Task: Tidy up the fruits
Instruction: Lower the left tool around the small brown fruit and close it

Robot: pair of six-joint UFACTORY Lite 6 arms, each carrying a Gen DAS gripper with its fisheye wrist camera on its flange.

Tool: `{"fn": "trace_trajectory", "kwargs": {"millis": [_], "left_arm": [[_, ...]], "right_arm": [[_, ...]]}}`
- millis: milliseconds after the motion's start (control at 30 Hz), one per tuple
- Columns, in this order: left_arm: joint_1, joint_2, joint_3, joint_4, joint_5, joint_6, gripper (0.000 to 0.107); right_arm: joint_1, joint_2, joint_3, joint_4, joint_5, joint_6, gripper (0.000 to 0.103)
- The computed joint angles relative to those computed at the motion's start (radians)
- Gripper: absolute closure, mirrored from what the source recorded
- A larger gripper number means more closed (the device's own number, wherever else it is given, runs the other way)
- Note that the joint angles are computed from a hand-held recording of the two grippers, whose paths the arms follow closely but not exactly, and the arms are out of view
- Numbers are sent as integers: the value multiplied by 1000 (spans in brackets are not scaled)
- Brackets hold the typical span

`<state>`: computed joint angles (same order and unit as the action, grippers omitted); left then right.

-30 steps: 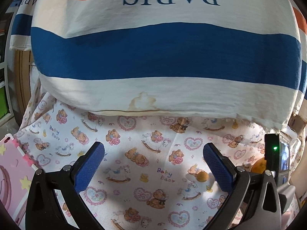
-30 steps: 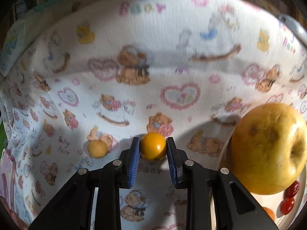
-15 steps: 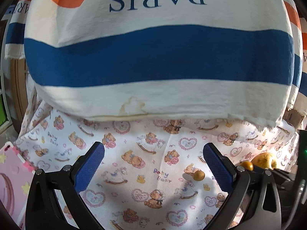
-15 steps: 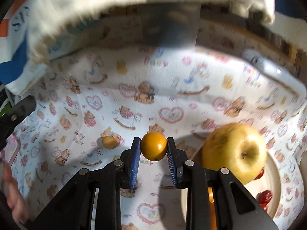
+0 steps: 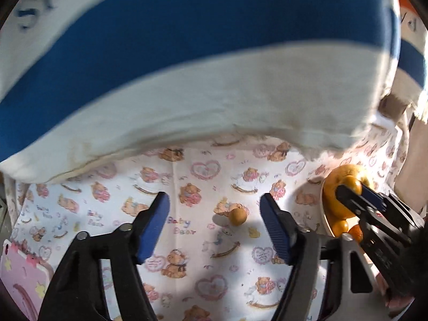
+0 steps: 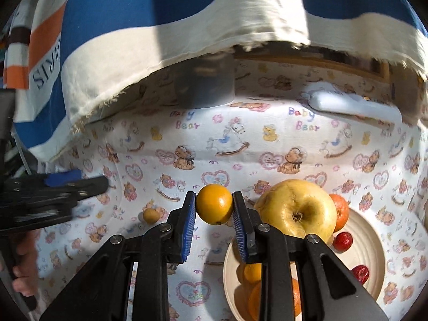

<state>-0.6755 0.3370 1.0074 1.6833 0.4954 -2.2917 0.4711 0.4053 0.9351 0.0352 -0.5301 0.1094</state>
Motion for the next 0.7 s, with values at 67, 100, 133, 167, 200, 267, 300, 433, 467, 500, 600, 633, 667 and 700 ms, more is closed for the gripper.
{"fn": "trace_trajectory", "kwargs": {"millis": [67,100,133,167,200,267,300,433,467,500,600,633,667,700], "left_arm": [[23,61,77,-93,-64,127,46],[23,87,105,-122,-69,161,49],[22,109,127,-143,-70,185,49],[21,133,150,-166,-72,209,52],[22,158,172,-185,-78,227,58],[33,200,205,-191,-105,232,62],[41,219,217,-186,-119,228,62],[68,269,242,-114,-173,153,62],[75,278,248,-110,-191,152,63],[83,287,254,-121,-207,167,66],[90,311,257,-71,-214,105,72],[94,307,244,-9,-226,41,72],[98,314,247,14,-238,18,73],[98,331,264,-1,-243,37,75]], "right_arm": [[-10,-7,-20,-45,-20,52,75],[-9,-9,-25,-44,-28,50,75],[-5,-14,-32,-33,-37,36,75],[2,-20,-40,-1,-51,-2,75],[6,-22,-54,15,-70,-17,75],[2,-25,-60,1,-77,1,75],[4,-22,-57,5,-76,0,75],[18,-16,-49,41,-61,-43,75],[24,-16,-48,49,-61,-53,75],[30,-15,-47,59,-62,-65,75],[46,-8,-35,87,-51,-95,75],[47,-7,-34,86,-49,-94,75],[47,-8,-33,89,-49,-95,75],[46,-8,-34,90,-50,-93,75]]}}
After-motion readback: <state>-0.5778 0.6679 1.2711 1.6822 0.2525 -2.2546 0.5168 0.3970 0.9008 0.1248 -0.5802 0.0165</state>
